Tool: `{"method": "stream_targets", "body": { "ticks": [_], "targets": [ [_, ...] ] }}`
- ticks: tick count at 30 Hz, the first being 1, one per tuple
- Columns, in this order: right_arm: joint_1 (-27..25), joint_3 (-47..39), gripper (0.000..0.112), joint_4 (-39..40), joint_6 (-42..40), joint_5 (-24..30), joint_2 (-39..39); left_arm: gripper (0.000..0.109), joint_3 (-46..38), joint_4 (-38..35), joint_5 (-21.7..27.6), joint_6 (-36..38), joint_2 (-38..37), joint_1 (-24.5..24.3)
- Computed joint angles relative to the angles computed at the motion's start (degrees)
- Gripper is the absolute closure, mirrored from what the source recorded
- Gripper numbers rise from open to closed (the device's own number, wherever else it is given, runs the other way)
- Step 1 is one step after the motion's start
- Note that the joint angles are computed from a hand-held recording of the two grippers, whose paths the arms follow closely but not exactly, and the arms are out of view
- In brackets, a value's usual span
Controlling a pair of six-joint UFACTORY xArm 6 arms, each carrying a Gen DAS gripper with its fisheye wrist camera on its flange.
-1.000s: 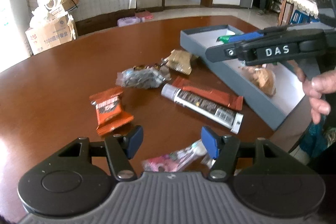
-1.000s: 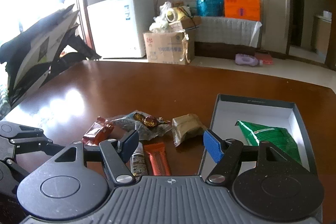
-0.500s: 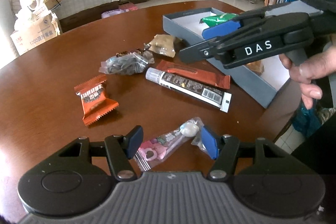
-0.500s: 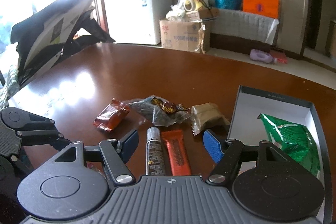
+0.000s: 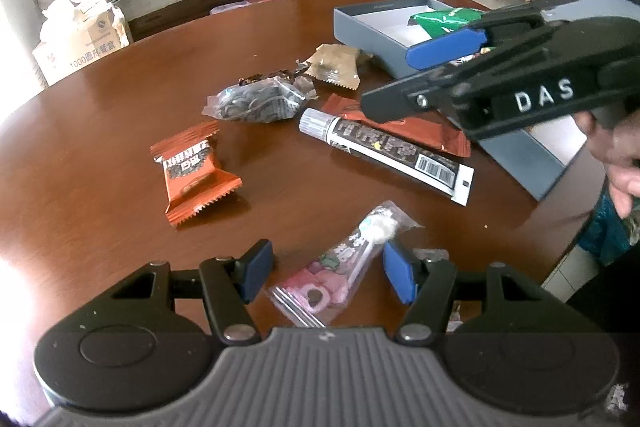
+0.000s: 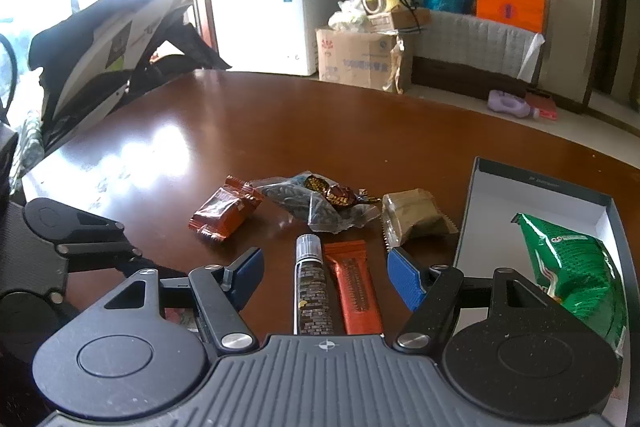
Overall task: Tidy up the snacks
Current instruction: 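Move both tools back over the remaining snacks on the table, then grasp the white-capped tube snack with the right tool while the left tool grasps the pink candy pack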
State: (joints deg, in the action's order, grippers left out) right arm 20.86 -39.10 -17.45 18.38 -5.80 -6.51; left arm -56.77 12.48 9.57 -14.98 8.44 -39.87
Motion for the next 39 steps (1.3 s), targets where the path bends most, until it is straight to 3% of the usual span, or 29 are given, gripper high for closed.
{"method": "stream_targets", "body": {
  "ticks": [9, 13, 17, 22, 30, 39],
  "targets": [
    [2.2, -1.0, 0.048, 6.9, -7.2, 0.8, 1.9, 0.047, -0.6, -3.1, -2.6, 1.5, 1.6, -0.3],
    [2.4, -2.3, 0.053, 4.4, -5.5, 1.4, 3.4, 0.048, -0.5, -5.7, -3.6, 3.3, 1.8, -0.5],
    [3.3, -3.6, 0.058, 5.4, -6.5, 2.6, 4.8, 0.062, -0.1, -10.0, -4.2, 7.5, 1.7, -0.9],
    [2.9, -5.4, 0.062, -1.7, -1.0, 4.6, 6.3, 0.066, -0.4, -15.0, -4.6, 12.7, 2.1, -1.7],
    [2.3, -6.7, 0.066, -6.1, 3.3, 6.3, 7.7, 0.067, -0.7, -17.6, -5.4, 14.7, 2.8, -2.1],
    [1.3, -8.3, 0.070, -12.7, 8.9, 8.2, 9.1, 0.069, -0.5, -15.6, -7.4, 12.8, 3.5, -1.9]
  ]
}}
